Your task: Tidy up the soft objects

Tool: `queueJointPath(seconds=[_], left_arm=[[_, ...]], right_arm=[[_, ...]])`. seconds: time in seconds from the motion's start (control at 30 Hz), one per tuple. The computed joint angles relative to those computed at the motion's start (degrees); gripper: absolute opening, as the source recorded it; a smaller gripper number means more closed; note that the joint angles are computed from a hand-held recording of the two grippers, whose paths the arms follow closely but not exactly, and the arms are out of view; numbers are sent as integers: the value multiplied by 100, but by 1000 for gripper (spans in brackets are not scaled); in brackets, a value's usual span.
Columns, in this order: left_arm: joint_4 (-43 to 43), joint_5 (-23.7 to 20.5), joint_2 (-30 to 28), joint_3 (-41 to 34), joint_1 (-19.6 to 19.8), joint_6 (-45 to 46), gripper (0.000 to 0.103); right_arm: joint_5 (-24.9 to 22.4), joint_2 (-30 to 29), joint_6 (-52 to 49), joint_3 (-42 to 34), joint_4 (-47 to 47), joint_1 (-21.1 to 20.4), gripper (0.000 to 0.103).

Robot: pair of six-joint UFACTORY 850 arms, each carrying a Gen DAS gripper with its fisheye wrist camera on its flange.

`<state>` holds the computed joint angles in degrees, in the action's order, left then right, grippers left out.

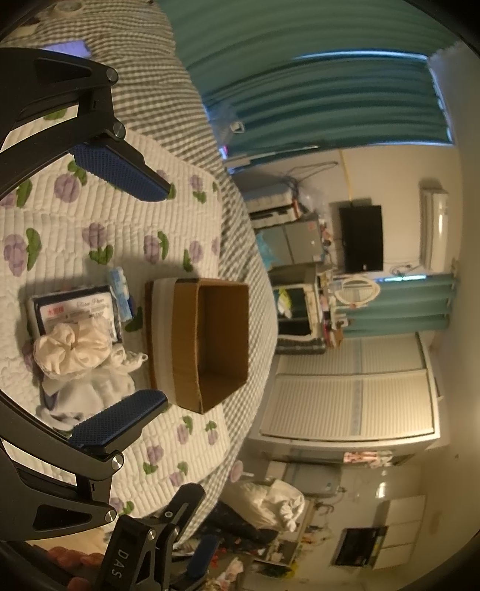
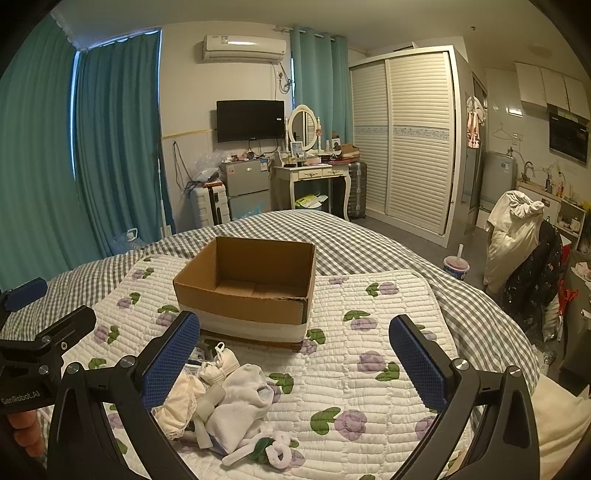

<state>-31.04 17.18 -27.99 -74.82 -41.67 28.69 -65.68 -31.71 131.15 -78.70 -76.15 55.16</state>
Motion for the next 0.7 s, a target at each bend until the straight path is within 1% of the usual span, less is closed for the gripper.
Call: queueJointPath(seconds=[0.7], left_arm=[[-106,-8,1,8,10,107,103]], right_arm=[[1,-23,-58,-34,47,1,103]])
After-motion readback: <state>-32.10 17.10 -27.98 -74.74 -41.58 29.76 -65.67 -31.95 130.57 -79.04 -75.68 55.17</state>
